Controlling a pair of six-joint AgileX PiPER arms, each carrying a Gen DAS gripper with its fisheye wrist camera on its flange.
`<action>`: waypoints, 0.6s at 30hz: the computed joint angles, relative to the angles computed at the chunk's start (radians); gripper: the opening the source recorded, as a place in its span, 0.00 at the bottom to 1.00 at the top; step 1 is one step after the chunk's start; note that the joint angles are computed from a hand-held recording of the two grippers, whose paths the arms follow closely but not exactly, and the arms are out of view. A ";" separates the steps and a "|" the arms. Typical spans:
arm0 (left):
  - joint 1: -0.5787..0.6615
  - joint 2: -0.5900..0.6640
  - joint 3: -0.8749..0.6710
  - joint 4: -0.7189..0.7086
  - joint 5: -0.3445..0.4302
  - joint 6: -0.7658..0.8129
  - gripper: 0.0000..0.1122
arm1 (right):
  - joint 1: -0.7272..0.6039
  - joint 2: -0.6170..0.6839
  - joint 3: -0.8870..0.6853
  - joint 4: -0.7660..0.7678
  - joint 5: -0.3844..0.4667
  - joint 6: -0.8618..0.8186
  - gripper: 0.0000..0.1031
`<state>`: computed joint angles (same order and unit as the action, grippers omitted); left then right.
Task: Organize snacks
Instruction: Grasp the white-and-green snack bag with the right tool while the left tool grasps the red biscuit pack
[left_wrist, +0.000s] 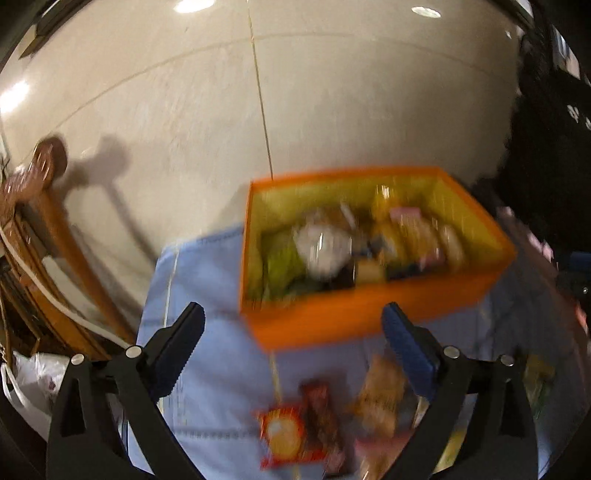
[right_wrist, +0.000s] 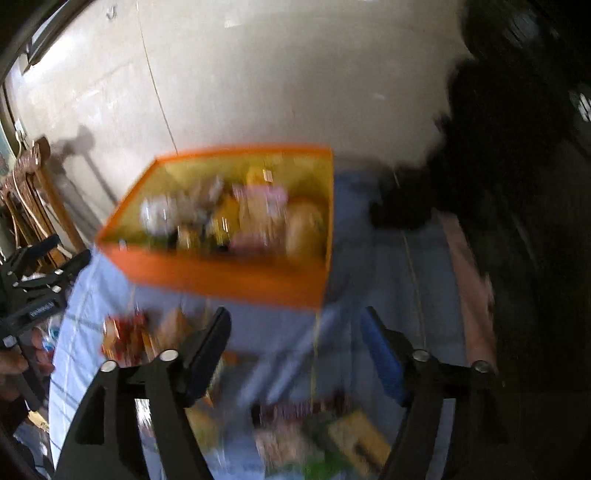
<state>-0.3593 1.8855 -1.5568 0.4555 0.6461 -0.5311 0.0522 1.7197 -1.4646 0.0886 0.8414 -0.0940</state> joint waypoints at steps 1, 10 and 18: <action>0.005 -0.037 0.091 0.004 -0.033 -0.018 0.85 | -0.002 -0.035 0.078 -0.004 -0.022 0.005 0.75; 0.074 -0.092 0.458 0.028 -0.165 -0.143 0.85 | 0.099 -0.108 0.481 -0.163 -0.165 0.064 0.75; 0.031 0.021 0.348 0.070 -0.166 -0.175 0.85 | 0.120 -0.038 0.480 -0.228 -0.194 0.140 0.74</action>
<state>-0.3283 1.9064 -1.2085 0.5256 0.4798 -0.7062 0.1724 1.6818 -0.9843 -0.1398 0.6472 0.0464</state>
